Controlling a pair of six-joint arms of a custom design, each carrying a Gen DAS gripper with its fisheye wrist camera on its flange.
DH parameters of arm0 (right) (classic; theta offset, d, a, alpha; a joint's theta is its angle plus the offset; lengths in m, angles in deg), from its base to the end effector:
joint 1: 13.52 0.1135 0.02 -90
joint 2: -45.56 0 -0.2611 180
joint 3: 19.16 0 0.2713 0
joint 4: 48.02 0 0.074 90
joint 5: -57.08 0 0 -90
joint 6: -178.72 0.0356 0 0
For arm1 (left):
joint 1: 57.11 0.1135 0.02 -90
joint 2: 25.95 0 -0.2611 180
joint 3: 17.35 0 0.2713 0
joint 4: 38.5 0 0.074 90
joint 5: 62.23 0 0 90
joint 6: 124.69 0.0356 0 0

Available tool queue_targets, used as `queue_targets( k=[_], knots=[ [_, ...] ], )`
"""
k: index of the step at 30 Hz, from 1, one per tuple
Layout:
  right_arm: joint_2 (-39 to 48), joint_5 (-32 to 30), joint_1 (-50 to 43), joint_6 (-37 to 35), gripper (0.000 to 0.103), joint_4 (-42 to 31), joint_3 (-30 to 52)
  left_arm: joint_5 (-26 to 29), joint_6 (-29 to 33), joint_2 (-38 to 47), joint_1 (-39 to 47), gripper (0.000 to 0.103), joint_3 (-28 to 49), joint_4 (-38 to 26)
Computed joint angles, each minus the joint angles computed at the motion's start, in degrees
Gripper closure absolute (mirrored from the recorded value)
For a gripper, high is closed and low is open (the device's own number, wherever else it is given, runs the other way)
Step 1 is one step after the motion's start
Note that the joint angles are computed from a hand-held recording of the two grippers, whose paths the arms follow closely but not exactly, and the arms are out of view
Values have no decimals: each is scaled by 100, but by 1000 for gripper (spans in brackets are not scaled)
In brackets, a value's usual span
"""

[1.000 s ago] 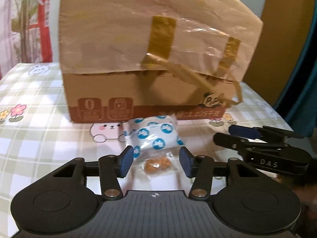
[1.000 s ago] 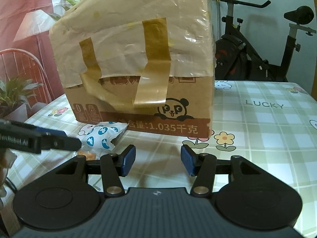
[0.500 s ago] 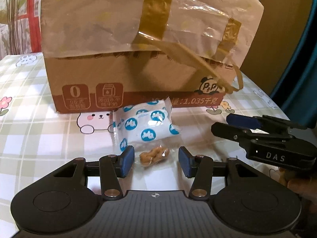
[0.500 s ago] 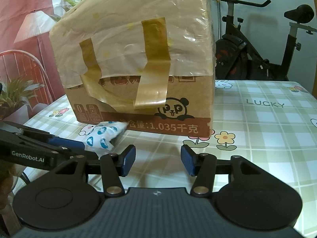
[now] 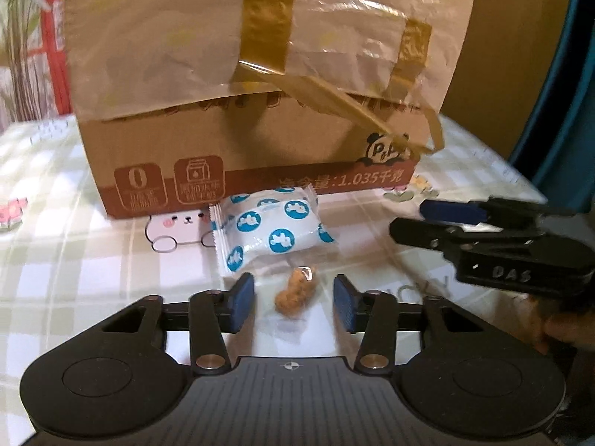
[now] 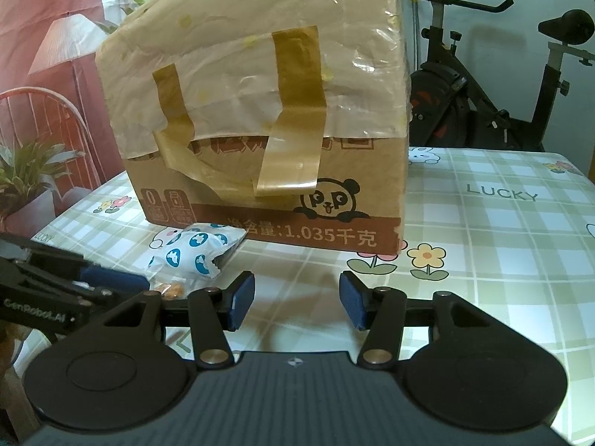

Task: Organize snacks
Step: 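Grasp the blue-dotted white pack with the right tool while the left tool grasps the peanut-candy pack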

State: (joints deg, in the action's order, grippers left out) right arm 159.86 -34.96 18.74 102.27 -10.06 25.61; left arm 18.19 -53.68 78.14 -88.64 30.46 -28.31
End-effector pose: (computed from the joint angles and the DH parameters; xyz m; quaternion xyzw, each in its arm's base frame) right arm 0.2663 0.1696 0.0399 -0.1504 0.8596 0.2042 0.4435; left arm 0.2672 -0.1570 0.0625 0.0699 0.9221 -0.0889 0.3700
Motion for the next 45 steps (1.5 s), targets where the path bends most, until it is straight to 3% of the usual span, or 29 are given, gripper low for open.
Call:
queue_targets(
  k=[3,18,24,30,36,39,45],
  knots=[
    [-1,-8,-3,10,49,-9,1,-115,162,100,-72,78,71,-51],
    [-70,63,100,-118,49,-484,182,-238,-422,-849,182,80,-952,496],
    [-251,-97,211,-59,38,-982,420,-349,-666,-1311,499,80,-1392,743],
    [-33,-210,482,347,26,-1581,1220,-367,-851,-1602,874,80,-1747,982],
    [553,38,739,1112,25,-2231,2245,-299,-1030,-1562,1177,80,-1899,1258],
    [816,302,914,1289,21,-2627,2730,-266,-1083,-1525,1214,80,-1959,1373],
    [1129,1024,1138,1066,23,-3159,3214,-206,-1064,-1466,1240,80,-2008,1515]
  ],
)
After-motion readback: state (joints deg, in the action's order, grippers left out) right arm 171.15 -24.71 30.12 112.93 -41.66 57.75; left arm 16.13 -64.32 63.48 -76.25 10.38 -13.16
